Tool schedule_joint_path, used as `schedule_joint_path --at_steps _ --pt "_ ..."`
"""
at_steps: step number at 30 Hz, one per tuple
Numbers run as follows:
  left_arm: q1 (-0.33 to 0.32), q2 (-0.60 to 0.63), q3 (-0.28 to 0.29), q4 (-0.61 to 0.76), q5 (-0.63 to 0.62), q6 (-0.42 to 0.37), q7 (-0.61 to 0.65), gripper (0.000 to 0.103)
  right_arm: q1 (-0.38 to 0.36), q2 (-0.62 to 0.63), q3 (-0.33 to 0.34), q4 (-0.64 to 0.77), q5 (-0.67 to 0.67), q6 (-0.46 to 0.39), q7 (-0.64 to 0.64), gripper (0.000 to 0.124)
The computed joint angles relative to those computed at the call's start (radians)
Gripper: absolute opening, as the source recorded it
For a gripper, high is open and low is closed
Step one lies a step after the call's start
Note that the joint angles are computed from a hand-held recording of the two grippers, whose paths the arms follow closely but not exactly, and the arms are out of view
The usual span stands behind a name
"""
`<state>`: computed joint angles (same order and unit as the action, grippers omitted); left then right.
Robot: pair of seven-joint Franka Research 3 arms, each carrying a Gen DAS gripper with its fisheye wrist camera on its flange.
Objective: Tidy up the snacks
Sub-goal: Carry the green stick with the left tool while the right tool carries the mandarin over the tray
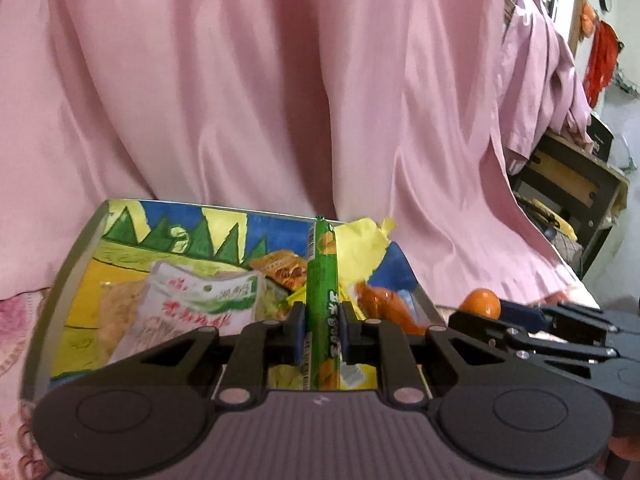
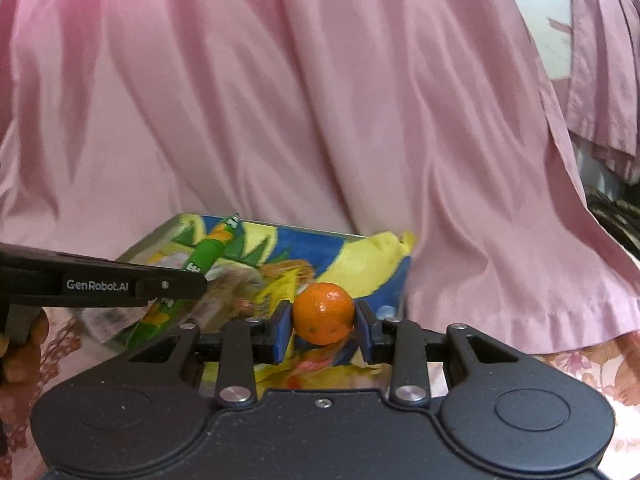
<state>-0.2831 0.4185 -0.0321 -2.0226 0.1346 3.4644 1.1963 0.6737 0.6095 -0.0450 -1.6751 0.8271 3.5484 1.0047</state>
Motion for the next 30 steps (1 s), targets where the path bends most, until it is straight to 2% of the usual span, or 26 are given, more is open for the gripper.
schedule_joint_path --at_steps 5,9,18,21,27,30 --pt "0.002 0.060 -0.001 0.073 -0.005 -0.008 -0.016 0.018 0.103 0.048 -0.138 0.061 0.130 -0.066 -0.051 0.035" --pt "-0.013 0.094 0.014 0.111 -0.011 -0.011 -0.024 0.018 0.143 0.075 -0.193 0.069 0.140 -0.082 -0.036 0.035" --pt "-0.035 0.139 0.027 0.152 -0.006 -0.017 -0.045 0.018 0.107 0.080 -0.157 0.062 0.082 -0.057 -0.005 0.035" --pt "-0.052 0.147 0.042 0.157 -0.014 -0.018 -0.046 0.018 0.105 0.072 -0.153 0.050 0.090 -0.055 -0.009 0.035" --pt "-0.086 0.158 0.075 0.167 -0.032 -0.030 -0.047 0.018 0.065 0.056 -0.104 0.018 0.057 -0.050 0.002 0.036" --pt "-0.101 0.159 0.089 0.165 -0.043 -0.031 -0.048 0.018 0.067 0.056 -0.104 0.017 0.055 -0.050 0.008 0.036"
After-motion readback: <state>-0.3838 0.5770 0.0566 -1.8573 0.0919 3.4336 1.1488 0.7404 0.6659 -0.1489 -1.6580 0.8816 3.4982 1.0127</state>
